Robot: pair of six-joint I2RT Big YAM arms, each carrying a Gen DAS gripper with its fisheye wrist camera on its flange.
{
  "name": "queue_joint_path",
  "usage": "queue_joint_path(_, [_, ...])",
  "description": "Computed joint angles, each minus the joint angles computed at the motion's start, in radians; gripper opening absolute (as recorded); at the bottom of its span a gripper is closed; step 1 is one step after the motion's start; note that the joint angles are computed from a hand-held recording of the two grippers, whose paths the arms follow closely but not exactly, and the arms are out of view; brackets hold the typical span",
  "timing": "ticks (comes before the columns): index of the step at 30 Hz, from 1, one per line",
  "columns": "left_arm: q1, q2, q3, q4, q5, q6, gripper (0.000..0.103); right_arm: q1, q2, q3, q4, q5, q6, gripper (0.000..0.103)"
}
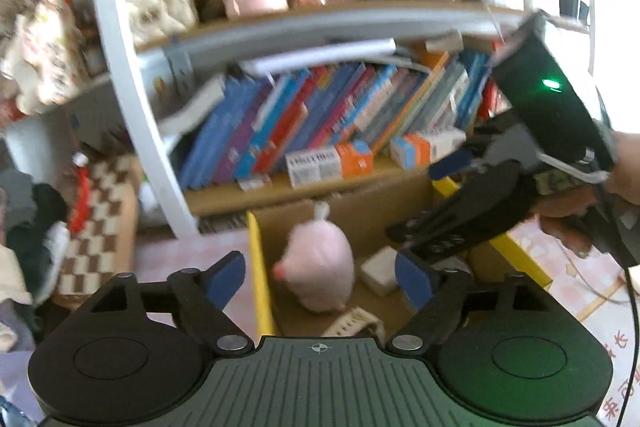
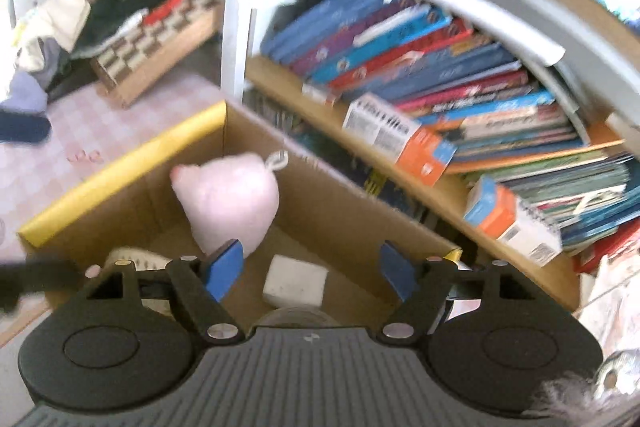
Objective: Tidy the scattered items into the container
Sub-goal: 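Withdraw both tools from the yellow box back toward the remaining items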
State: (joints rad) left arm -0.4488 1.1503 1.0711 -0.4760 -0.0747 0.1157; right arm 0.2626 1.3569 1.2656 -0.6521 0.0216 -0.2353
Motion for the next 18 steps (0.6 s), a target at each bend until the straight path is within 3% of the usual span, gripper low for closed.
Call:
queue_joint_path(9, [0.024, -0.097, -0.054, 0.015, -0.031, -0.041, 0.089, 0.031, -0.170, -0.116, 0.023, -0.069, 0.051, 0.075])
queue_joint_path(14, [0.035, -0.143, -0.086, 0.022, -0.003, -0.058, 0.090, 0.068, -0.223, -0.153, 0.018, -0.051, 0.069, 0.075])
queue_joint_path(18, [0.049, -0.182, -0.111, 0.018, 0.036, -0.013, 0.090, 0.101, -0.264, -0.174, 0.015, -0.010, 0.080, 0.075])
